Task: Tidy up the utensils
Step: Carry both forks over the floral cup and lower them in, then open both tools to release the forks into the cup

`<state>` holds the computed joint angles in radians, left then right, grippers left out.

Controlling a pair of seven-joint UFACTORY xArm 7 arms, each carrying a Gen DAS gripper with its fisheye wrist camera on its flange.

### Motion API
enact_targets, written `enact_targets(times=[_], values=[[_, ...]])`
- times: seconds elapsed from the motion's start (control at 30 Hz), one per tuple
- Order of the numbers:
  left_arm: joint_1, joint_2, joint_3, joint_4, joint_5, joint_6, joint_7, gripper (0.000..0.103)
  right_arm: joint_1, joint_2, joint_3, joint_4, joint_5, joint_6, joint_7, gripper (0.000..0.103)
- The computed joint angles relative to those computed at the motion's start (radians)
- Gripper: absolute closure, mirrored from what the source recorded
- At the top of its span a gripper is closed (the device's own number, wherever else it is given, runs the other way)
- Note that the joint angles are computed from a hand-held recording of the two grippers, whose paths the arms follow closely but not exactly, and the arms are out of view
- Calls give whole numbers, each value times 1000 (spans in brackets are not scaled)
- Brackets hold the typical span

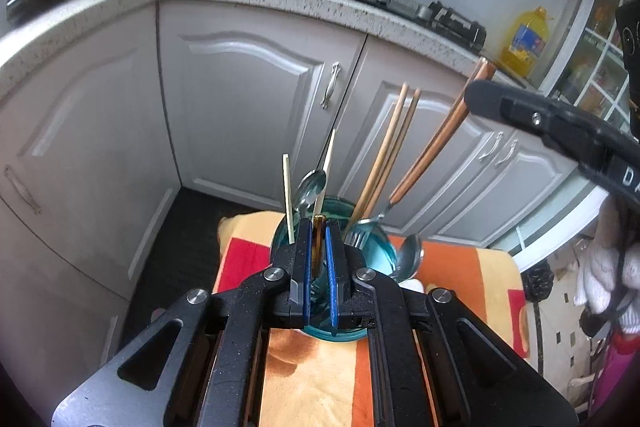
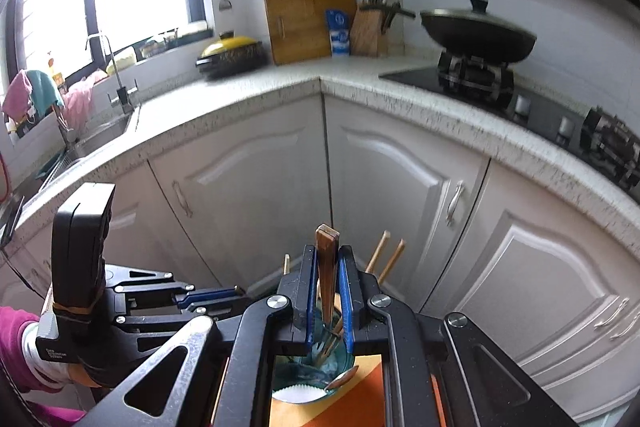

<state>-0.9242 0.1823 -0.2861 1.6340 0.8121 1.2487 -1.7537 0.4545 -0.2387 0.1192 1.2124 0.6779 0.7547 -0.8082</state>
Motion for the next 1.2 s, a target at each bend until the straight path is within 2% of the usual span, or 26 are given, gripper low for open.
enact_targets(times=[0.17, 0.43, 0.47, 0.53, 0.6, 0.63, 0.73, 0.87, 1.2], values=[[8, 10, 5, -16, -25, -24, -16, 98, -12, 31, -5, -15, 3, 21, 3, 93], [-6, 39, 14, 14, -43, -13, 0, 97, -48, 71, 4, -34, -7, 71, 50, 93], [-8, 39, 15, 15, -46, -16, -1, 95, -51, 67, 7, -42, -14, 67, 53, 93], [-13, 42, 17, 22, -48, -14, -2, 85, -54, 50, 2, -60, -5, 67, 42, 92], [-20, 45, 18, 27, -42, -21, -7, 69, -55, 31, -6, -78, 14, 74, 32, 78], [-27, 54, 17, 42, -38, -11, -6, 64, -55, 22, -9, -87, 21, 71, 29, 68], [-62, 89, 24, 101, -20, 48, 9, 59, -58, -12, -15, -122, 19, 64, 31, 68], [-98, 106, 37, 136, -12, 93, 5, 59, -54, -55, -31, -161, 41, 59, 43, 67], [-218, 192, 71, 281, 33, 282, -4, 59, -29, -199, -51, -282, 16, -21, 98, 64]])
